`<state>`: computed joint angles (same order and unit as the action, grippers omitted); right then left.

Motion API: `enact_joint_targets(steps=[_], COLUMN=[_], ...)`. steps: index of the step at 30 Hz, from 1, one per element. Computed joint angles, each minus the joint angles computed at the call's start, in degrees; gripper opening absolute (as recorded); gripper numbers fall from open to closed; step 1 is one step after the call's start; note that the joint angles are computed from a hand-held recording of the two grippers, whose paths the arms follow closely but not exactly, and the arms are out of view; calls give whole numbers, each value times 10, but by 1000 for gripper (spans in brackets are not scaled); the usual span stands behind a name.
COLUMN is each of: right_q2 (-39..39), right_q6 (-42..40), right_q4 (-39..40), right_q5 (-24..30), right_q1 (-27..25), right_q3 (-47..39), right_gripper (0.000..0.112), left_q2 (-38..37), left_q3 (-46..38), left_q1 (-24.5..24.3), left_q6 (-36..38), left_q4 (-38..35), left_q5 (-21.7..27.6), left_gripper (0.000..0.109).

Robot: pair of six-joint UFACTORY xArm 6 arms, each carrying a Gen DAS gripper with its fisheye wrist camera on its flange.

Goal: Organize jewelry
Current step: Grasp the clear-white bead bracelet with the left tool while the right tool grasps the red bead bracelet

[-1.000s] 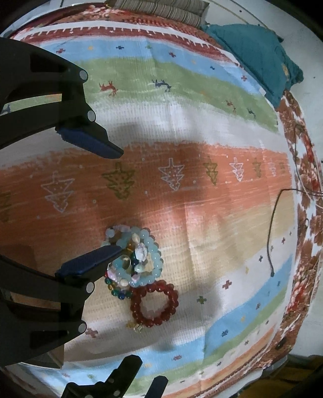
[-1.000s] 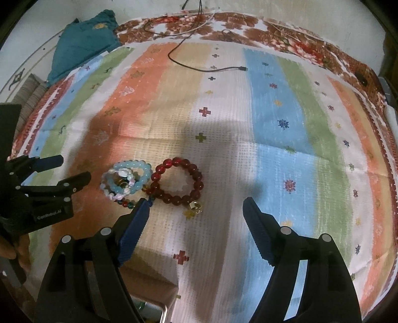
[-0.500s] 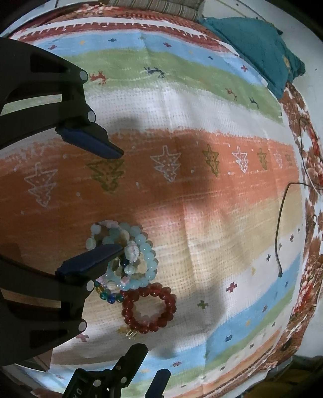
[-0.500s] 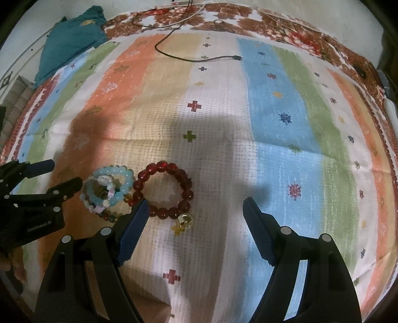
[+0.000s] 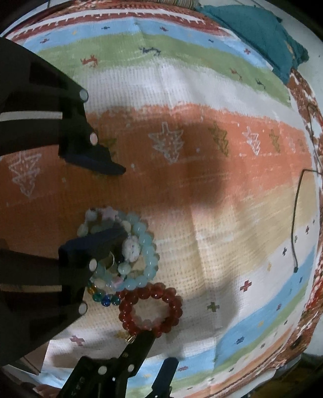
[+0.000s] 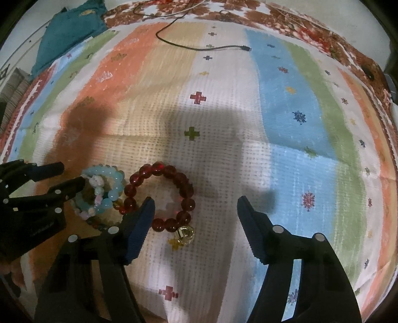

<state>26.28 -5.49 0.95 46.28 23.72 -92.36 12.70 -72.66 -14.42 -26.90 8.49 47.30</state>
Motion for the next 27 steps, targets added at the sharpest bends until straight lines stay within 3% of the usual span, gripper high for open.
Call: enact_joint_targets(steps=[4, 6, 8, 14, 27], right_q2=[16, 21, 27, 32, 21], right_q6=[-8, -10, -14, -28, -35], right_q4=[5, 3, 5, 14, 15], right_q5=[13, 15, 20, 26, 19], right_q1=[2, 3, 4, 3, 5], right_q3=[-17, -21, -28, -34, -20], right_gripper=[53, 46, 32, 16, 14], left_q2=[14, 15, 16, 14, 2], left_q3=[-14, -16, -17, -19, -7], left_q1=[-3, 0, 1, 9, 8], left_q6=[-3, -4, 1, 7, 3], left_q4=[4, 0, -5, -32, -31], left_q5=[10, 11, 11, 13, 12], left_gripper=[15, 14, 14, 15, 14])
